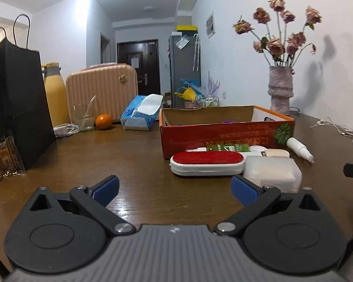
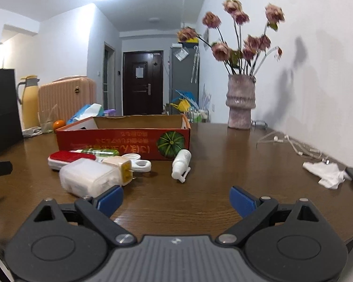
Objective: Organize rigid objects
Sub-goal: 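Withdraw both tools from the box toward the remaining items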
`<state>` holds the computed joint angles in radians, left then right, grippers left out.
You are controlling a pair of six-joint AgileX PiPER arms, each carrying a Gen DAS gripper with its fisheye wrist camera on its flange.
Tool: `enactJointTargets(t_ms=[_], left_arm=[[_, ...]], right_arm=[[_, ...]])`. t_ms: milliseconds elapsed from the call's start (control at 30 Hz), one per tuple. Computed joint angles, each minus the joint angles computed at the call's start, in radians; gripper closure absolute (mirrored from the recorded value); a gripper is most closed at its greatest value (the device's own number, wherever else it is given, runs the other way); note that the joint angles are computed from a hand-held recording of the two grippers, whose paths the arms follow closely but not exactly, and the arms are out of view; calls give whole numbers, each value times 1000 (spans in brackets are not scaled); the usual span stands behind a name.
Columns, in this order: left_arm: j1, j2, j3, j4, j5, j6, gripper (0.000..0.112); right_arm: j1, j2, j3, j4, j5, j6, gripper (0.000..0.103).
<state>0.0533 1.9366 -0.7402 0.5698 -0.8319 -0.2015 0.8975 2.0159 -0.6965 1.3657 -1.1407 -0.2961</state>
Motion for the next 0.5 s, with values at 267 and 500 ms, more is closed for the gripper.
enactJointTargets(t_ms=[267,500], left_arm=[[-46,70,-217,151,185,-206,9],[-88,156,-477,496,312,-638,9]], right_arm=[[-149,-40,-18,-144,108,-16,8],[-320,-53,-106,-322,303,-41,20]])
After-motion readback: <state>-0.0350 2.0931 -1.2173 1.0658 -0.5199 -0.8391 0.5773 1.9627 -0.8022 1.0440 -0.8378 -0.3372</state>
